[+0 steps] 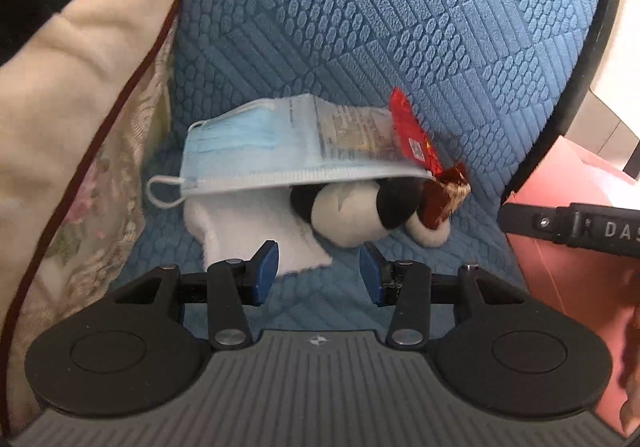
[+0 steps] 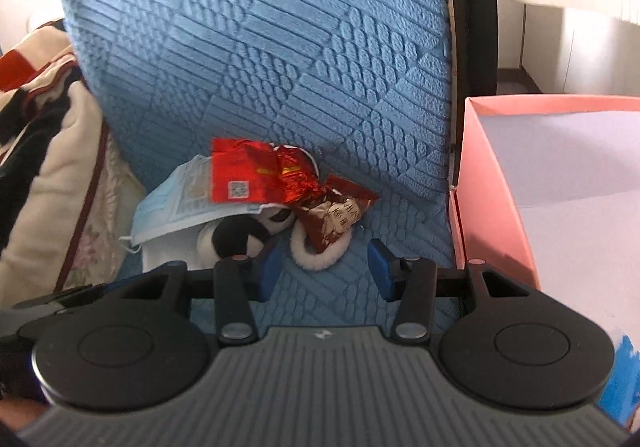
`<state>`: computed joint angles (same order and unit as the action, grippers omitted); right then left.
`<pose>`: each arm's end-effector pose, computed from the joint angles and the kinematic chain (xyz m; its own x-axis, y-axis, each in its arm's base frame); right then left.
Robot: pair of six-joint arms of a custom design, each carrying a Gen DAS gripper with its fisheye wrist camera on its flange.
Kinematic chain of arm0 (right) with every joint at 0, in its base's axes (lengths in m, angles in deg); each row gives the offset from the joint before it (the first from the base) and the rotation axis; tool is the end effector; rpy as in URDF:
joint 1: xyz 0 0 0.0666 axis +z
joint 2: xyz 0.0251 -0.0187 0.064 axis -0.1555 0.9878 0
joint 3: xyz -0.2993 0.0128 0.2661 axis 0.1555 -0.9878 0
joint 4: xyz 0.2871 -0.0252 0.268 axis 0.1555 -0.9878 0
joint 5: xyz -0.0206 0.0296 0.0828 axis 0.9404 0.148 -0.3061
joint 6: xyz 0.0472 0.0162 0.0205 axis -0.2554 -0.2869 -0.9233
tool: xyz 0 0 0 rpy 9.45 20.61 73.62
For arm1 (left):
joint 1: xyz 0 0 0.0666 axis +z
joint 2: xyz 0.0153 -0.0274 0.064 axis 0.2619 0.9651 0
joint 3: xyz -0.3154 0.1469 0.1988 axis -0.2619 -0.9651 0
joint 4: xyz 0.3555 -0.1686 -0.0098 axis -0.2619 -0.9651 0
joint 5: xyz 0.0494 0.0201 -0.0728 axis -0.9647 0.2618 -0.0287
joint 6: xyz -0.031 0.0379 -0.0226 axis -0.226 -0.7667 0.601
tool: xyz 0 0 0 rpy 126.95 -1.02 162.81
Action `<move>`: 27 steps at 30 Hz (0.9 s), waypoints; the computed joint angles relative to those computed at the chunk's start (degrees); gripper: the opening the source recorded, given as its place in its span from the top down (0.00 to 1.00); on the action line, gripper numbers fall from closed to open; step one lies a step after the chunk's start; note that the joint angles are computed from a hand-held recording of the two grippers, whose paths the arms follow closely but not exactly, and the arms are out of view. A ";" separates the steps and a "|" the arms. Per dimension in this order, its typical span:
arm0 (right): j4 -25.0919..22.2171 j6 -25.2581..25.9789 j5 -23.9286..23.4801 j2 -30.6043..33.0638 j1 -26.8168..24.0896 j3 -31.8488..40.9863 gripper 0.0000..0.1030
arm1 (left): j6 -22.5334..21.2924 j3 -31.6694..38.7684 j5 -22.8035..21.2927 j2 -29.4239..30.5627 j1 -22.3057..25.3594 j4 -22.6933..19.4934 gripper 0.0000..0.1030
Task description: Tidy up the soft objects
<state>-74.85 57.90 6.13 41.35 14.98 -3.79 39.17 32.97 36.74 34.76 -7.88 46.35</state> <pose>0.3983 0.1818 0.4341 -0.7005 -0.2573 -0.6657 -0.4527 0.8813 0.1358 0.2966 -0.1160 0.3925 -0.6272 -0.3437 -0.6989 -0.2190 0.9390 -0.2651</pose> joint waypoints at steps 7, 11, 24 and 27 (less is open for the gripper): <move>-0.47 -1.77 -2.42 5.49 -1.02 4.10 0.52 | -2.15 1.72 3.90 3.89 2.04 2.12 0.50; -0.84 -2.23 -2.91 7.93 -1.17 6.21 0.51 | -3.36 2.44 3.98 5.57 2.12 2.91 0.48; -1.77 -3.06 -3.98 13.12 -1.57 8.97 0.51 | -15.69 3.01 -7.16 8.19 -3.52 4.99 0.41; -1.49 -3.03 -4.76 13.66 -2.08 9.22 0.50 | -18.38 2.76 -7.50 8.54 -3.94 6.62 0.41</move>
